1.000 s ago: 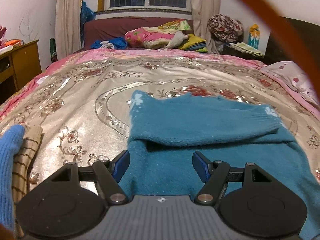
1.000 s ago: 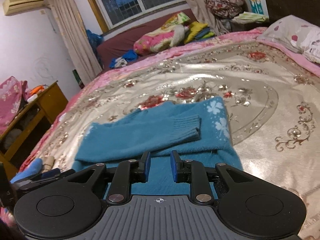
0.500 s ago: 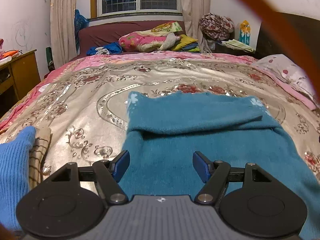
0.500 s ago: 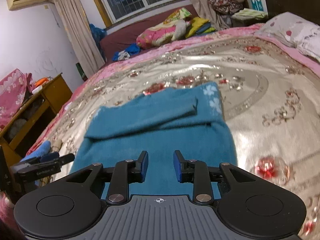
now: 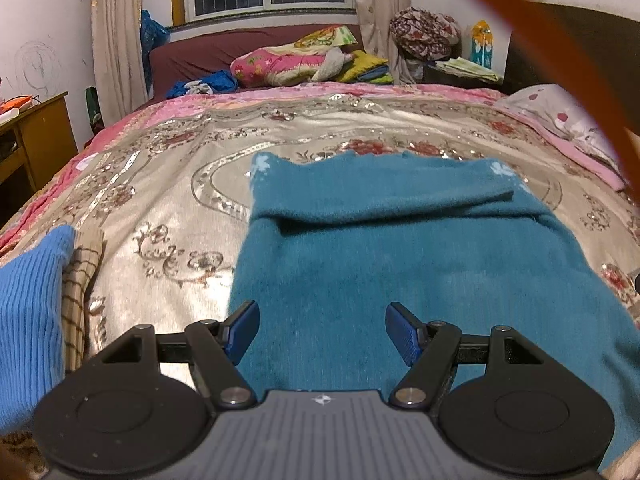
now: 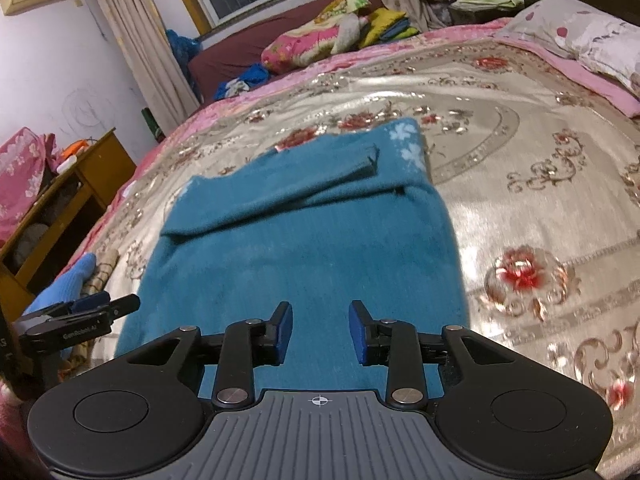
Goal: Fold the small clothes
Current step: 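Move both grippers back over the sweater toward its hem, then lower both open grippers onto the ribbed hem of the teal sweater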
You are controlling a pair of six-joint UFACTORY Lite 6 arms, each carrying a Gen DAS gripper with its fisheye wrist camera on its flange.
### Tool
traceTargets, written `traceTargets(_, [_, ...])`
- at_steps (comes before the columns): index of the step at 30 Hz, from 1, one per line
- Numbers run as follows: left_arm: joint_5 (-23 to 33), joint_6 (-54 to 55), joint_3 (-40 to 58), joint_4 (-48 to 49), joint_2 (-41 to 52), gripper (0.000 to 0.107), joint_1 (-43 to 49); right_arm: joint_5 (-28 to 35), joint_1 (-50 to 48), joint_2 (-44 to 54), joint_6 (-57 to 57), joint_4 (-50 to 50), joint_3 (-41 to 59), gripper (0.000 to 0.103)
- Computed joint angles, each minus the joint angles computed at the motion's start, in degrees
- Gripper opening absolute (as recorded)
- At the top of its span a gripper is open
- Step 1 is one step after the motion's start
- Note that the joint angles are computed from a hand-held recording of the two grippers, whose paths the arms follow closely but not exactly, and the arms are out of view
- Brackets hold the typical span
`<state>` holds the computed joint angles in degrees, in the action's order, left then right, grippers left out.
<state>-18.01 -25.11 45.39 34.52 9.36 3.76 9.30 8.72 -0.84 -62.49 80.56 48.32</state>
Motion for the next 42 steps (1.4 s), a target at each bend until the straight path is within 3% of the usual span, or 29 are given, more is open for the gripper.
traceTargets(8, [-0.78, 0.69, -4.59, 1.3, -1.39, 0.074, 1.93, -0.45, 0.04, -1.61, -1.2, 1.88, -4.36, 0.036])
traceTargets(18, [-1.76, -2.26, -12.62, 11.82, -4.73, 0.074, 12.31, -1.0, -0.85, -5.88, 2.94, -2.79, -11.45, 0.037])
traceTargets(24, [-2.69, -13.66, -15.23, 26.32, -5.99, 0.074, 17.51, -0.22, -2.88, -7.78, 7.12, -7.45, -14.35, 0.037])
traceTargets(29, [-2.94, -14.85, -16.78, 27.71, -7.22, 0.074, 17.13, 0.35, -5.05, -10.2, 11.69, -13.17, -16.71, 0.04])
traceTargets(42, [-7.29, -31.77, -17.35, 46.5, -8.39, 0.067, 20.01, 2.61, -7.58, -9.66, 11.25, -15.25, -19.55, 0.047])
